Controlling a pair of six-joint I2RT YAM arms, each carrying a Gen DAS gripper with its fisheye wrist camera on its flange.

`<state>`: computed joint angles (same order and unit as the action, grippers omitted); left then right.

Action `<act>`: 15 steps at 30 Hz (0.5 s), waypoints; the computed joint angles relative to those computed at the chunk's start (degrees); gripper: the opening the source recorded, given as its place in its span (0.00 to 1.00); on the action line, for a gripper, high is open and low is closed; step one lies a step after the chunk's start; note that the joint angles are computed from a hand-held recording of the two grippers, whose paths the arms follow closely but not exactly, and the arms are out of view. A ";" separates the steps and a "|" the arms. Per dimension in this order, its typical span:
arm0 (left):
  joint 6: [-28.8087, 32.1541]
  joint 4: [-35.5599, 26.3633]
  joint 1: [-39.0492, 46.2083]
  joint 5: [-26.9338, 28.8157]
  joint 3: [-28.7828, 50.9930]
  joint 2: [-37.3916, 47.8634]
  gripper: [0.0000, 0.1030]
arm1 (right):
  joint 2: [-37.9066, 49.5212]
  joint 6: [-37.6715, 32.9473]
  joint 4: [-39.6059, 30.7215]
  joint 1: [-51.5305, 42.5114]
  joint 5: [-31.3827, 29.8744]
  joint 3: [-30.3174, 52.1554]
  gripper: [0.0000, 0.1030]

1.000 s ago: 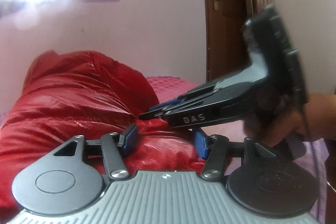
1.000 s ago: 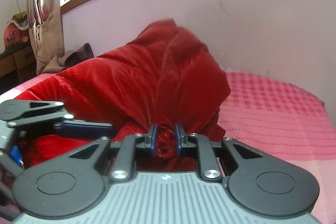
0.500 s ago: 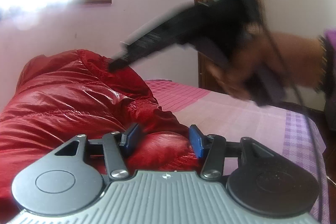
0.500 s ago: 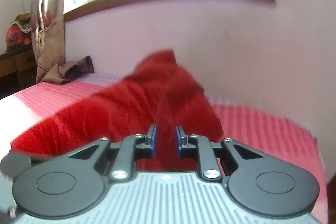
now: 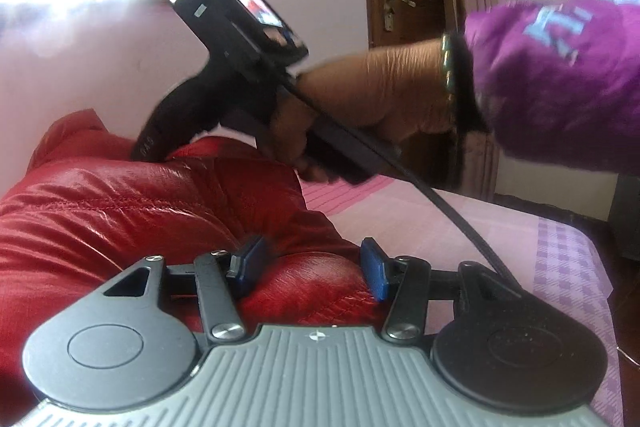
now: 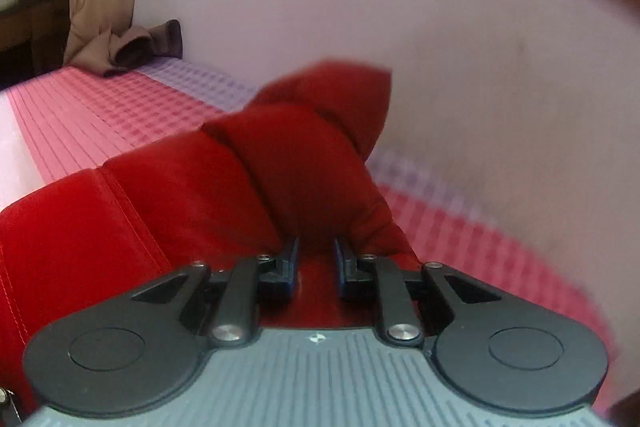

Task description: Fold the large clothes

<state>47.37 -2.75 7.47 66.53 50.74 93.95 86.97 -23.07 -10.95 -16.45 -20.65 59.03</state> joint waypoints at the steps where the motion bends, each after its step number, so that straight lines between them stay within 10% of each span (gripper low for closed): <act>1: 0.38 -0.40 0.15 0.29 0.28 0.32 0.50 | 0.40 0.45 0.36 -0.96 -1.71 -0.37 0.16; 15: 6.63 -9.96 0.13 0.55 6.83 3.96 0.54 | 8.00 5.07 10.80 -5.58 -10.54 -3.03 0.14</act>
